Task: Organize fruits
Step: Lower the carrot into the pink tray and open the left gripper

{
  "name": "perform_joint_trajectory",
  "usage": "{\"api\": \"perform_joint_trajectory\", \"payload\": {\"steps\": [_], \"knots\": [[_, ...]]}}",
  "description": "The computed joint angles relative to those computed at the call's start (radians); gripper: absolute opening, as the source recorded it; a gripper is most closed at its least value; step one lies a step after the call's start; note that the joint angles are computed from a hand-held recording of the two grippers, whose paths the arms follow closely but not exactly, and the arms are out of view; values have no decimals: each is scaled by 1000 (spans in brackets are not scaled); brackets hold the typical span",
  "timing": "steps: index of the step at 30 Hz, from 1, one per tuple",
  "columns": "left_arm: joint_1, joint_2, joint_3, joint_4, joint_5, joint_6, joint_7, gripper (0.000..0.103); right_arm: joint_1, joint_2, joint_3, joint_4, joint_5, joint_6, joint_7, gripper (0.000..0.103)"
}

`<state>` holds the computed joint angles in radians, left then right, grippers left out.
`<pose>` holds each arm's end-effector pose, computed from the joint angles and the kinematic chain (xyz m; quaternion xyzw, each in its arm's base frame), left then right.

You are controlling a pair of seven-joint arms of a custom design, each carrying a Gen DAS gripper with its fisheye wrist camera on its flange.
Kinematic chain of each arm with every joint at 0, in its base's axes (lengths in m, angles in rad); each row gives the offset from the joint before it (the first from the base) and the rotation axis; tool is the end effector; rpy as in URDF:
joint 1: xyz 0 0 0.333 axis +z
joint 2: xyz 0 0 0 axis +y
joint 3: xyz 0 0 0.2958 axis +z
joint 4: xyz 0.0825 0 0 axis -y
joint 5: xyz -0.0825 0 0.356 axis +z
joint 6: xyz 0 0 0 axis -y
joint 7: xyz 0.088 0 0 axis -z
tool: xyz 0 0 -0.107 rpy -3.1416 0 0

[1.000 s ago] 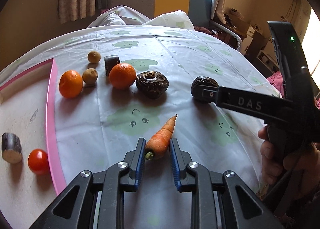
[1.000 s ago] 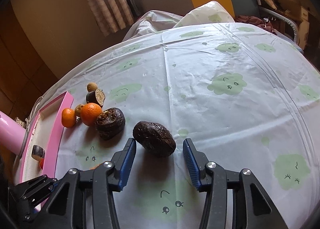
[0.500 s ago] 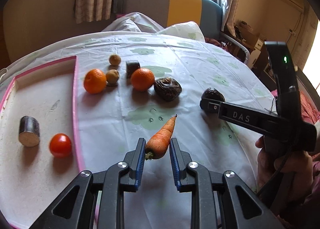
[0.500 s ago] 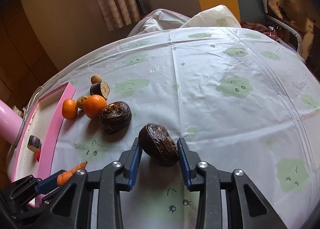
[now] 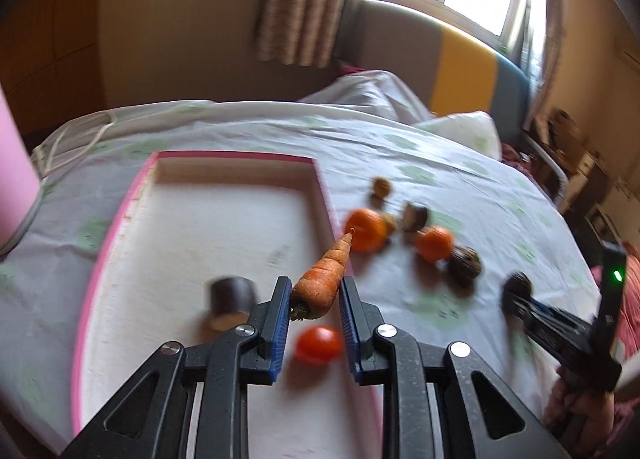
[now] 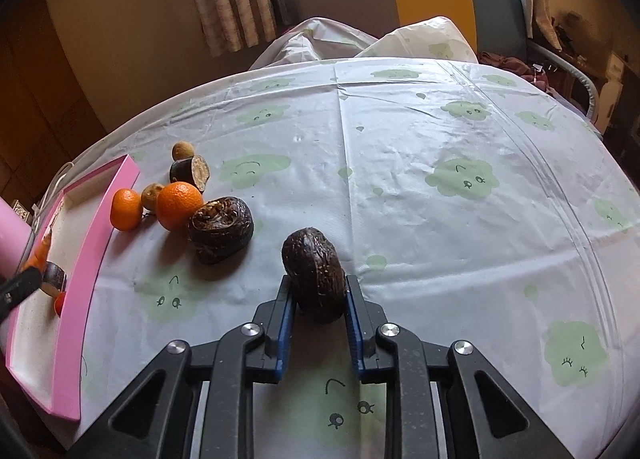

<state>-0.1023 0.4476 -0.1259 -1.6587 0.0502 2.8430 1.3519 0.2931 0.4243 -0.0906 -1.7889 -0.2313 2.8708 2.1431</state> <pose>0.6720 -0.1444 0.4352 -0.6531 0.6651 -0.3103 0.1864 0.6477 0.1537 0.3898 -0.6166 0.7147 -0.1991 0.2634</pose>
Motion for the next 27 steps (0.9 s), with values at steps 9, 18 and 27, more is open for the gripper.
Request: {"api": "perform_joint_trajectory", "payload": {"steps": [9,18,27], "knots": [[-19,112,92,178,109,-101,-126,24,39,3,-41,4,-82,-9,57,23],[-23,137,100,214,153,-132,-181,35,38,3,-39,5,-108,-11,73,23],[-31,26,97,39,206,-48,-225,35,40,1,-42,2,-127,-8,87,23]]}}
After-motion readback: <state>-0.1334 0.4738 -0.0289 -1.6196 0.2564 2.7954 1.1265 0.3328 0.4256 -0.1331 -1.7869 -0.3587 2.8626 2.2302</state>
